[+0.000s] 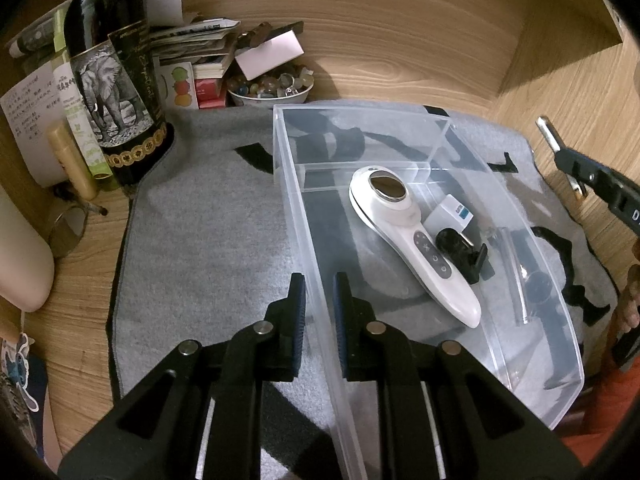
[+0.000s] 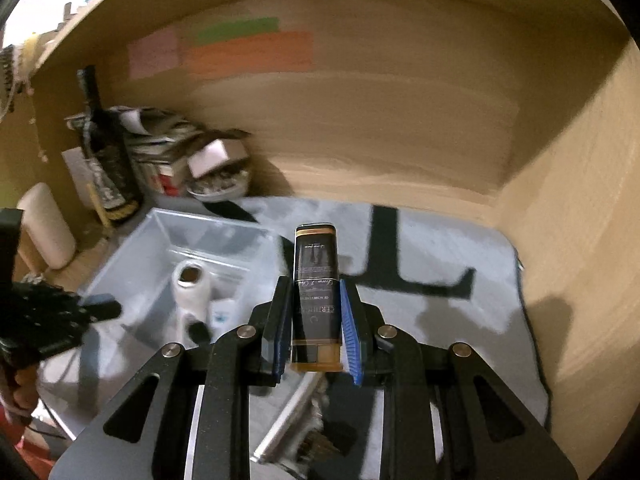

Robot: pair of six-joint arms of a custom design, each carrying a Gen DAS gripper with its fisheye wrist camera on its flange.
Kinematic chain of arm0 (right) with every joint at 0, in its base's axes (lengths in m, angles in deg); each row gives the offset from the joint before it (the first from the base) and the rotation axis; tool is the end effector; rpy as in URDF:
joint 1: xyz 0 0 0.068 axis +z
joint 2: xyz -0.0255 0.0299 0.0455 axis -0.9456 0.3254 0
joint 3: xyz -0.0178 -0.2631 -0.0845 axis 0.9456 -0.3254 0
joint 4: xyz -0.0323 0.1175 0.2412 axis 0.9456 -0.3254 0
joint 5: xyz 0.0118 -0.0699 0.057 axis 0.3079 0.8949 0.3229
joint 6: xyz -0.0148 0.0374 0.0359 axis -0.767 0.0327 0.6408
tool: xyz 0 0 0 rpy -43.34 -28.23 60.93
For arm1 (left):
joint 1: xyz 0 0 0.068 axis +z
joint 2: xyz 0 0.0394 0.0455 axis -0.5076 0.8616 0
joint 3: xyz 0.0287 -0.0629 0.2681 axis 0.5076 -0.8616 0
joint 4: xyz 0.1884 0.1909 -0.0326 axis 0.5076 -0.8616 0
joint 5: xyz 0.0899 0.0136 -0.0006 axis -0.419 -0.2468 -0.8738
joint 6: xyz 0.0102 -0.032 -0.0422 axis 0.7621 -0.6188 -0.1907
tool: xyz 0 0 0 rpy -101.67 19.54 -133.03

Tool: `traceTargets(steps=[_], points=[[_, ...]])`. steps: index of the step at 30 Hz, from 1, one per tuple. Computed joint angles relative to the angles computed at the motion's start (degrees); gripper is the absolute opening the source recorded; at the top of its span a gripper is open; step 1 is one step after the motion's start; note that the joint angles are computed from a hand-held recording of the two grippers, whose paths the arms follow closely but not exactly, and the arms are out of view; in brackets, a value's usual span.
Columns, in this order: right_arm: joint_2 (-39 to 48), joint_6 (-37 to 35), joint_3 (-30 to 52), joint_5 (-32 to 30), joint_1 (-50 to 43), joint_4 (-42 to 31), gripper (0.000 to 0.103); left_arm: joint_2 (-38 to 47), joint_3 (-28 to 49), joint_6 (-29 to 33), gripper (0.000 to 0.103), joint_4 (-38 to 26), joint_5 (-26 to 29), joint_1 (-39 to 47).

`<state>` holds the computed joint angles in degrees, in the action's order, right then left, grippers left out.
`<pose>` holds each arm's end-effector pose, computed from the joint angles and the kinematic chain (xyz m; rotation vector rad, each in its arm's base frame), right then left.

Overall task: Organize rigid objects
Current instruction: 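Place the battery pack into the box onto the massager and release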

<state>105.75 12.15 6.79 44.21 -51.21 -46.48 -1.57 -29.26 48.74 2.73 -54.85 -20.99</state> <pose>0.2989 0.1096 0.1792 -0.4313 2.1770 0.2429 0.2810 0.0397 0.1439 0.0041 2.4909 -0.1535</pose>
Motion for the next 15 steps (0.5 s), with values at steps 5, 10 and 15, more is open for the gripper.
traceTargets(steps=[5,10,15], points=[[2.13,-1.00,2.49,-1.02,3.69,-0.31,0.022,-0.11,-0.19,-0.07,0.014,0.15,0.00,0.11],[5.75,-2.79,5.46,-0.21,7.79,-2.09,0.022,-0.04,-0.08,-0.06,0.014,0.05,0.32,0.27],[10.43,-4.84,9.13,-1.38,9.32,-5.92,0.022,-0.10,-0.07,0.13,0.014,0.01,0.60,0.41]])
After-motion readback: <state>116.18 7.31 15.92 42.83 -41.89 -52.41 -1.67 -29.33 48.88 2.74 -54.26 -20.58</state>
